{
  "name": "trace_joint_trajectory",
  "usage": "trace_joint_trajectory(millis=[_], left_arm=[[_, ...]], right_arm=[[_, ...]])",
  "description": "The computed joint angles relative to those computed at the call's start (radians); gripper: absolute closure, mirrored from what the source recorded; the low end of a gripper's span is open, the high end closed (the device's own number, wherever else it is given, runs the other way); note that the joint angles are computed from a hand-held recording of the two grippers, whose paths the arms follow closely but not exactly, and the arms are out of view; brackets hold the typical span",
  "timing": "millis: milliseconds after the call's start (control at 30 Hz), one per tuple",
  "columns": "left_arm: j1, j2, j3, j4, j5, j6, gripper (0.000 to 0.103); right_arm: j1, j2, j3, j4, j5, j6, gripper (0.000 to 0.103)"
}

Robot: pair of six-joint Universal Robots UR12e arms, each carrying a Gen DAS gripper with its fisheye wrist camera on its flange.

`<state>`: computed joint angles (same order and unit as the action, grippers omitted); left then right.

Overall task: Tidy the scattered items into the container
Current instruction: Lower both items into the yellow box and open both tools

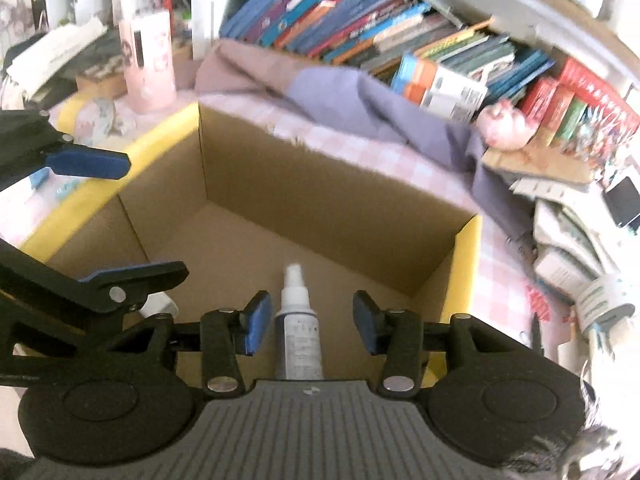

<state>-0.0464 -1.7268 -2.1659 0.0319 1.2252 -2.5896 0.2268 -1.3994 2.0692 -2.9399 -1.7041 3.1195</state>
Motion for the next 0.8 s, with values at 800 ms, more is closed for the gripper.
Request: trace_joint_trajectory(millis=[800], left_arm=[[0.222,0.163,-0.131,0.065,-0.281,-0.081,0.007]], right_arm=[[0.181,-0.077,0.064,-0.204,-0.304,0.308,0.053]])
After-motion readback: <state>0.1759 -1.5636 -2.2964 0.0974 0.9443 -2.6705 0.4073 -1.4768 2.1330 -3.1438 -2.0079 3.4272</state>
